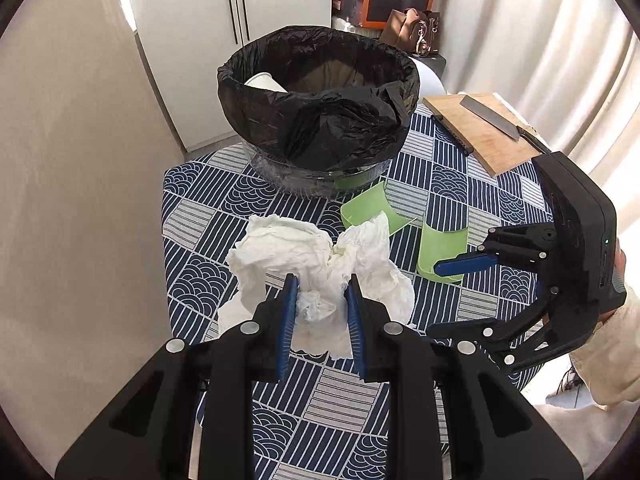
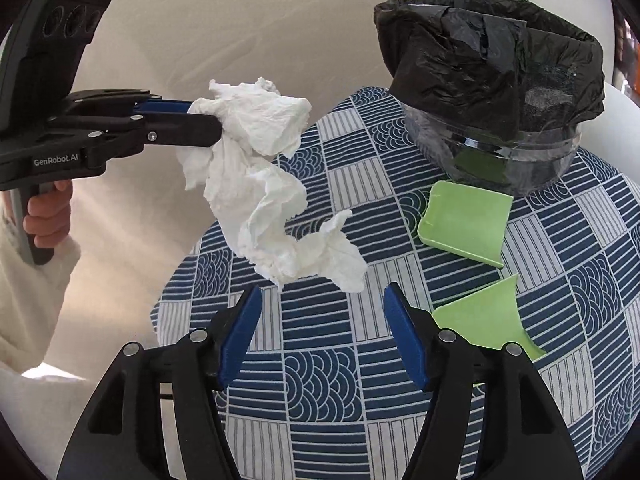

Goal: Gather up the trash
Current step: 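Lift the tissues with the left tool while the right tool repositions over the green piece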

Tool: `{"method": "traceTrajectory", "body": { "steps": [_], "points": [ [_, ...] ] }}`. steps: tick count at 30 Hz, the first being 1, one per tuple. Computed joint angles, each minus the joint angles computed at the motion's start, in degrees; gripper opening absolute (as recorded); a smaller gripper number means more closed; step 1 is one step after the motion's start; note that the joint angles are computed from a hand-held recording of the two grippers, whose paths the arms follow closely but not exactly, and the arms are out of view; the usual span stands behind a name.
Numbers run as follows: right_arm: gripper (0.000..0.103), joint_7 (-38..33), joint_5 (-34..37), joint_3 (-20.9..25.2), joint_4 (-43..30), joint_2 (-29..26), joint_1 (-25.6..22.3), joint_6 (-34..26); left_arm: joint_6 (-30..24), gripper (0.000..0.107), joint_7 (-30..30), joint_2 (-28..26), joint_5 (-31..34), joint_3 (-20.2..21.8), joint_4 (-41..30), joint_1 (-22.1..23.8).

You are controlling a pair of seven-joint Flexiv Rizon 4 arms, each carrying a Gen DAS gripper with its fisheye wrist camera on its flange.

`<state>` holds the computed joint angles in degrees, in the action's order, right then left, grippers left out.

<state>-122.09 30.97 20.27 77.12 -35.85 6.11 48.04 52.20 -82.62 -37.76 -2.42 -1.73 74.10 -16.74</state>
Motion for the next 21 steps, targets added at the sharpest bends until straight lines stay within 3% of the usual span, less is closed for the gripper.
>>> {"method": "traceTrajectory", "body": {
  "steps": [13,21],
  "points": [
    [0.067,-3.9,3.0,1.0,-0.6,0.4,-0.6,0.7,-1.3,0.025,-0.1,1.2,2.6,0.7,-0.9,-1.5],
    [0.068,-0.8,2.8,-1.2,2.7,1.8,-1.9,4.5,-2.3,0.029,-1.5,-0.2,3.2,1.0,-3.3,-1.6]
  ]
}}
